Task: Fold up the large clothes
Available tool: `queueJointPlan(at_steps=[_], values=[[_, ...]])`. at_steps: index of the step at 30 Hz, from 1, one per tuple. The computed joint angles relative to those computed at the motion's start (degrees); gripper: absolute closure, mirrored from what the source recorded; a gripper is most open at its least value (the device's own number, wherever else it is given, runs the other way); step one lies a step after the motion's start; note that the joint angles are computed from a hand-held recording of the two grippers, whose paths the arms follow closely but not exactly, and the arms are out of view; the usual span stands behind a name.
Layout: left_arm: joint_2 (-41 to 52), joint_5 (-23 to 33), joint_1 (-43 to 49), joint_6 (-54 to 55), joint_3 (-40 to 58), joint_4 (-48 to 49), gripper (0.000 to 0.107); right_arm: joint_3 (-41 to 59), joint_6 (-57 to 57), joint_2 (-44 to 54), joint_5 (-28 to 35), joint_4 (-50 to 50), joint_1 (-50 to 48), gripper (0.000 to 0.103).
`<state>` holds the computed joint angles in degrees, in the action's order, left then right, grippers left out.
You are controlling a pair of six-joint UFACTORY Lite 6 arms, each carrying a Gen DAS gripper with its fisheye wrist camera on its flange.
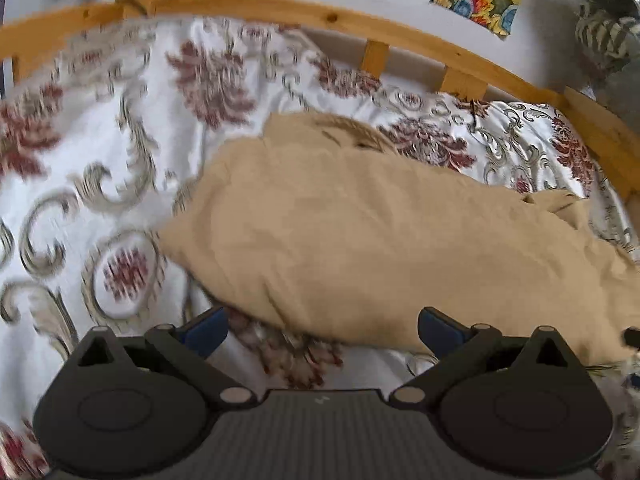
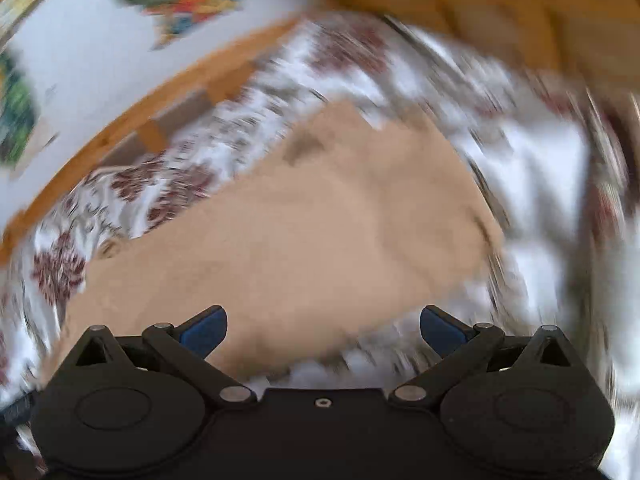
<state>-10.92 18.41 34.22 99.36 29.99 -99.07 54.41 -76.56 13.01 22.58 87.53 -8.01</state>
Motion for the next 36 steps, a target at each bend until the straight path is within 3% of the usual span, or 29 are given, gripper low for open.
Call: queueJointPlan(at_steps=[2,10,16,20,23,25,27,28,30,32,36], values=[[2.6,1.8,0.3,-2.6,1.6,1.8,0.004,2.1,-3.2,4.0,0.1,2.7,-0.8,0.001],[13.1,-2.4,-5.0,6.8,6.6,-11.1,0.004,3.0,-26.4,9.0,0.4,29.3,-2.5,0.003],[16.7,3.1,-1.2,6.8,8.3,-11.6,0.004,4.6,-31.6,11.2,0.8,39.5,-3.1,0.006],[16.3,10.6,4.2,16.6,4.7,-27.1,0.004,4.1,-38.5,11.1,-0.1,45.1,-2.0,0.008],[20.7,12.5,7.3,10.6,8.0,-22.6,0.005,3.8,-44.9,10.9,-1.2,51.0,-0.8,0.011],[21.7,12.3,7.7,9.9,9.6,-21.5,0.011,3.6,-49.1,11.0,-1.6,55.4,-0.3,0.017],[20.9,10.4,7.1,11.1,9.4,-25.3,0.038,3.5,-53.1,10.8,-2.4,60.2,0.1,0.031],[20.9,10.0,7.5,10.4,9.4,-26.2,0.046,3.5,-54.2,10.8,-2.7,61.5,-0.1,0.045],[20.5,8.3,8.1,7.0,9.4,-26.7,0.079,3.3,-50.8,10.9,-1.8,58.4,-1.4,0.053],[20.1,9.3,9.8,3.9,9.1,-25.0,0.097,2.6,-48.9,9.6,-2.2,57.1,-2.2,0.069],[13.9,9.9,11.6,2.3,6.4,-22.1,0.105,-0.8,-46.6,4.2,-1.9,52.9,-3.4,0.093]])
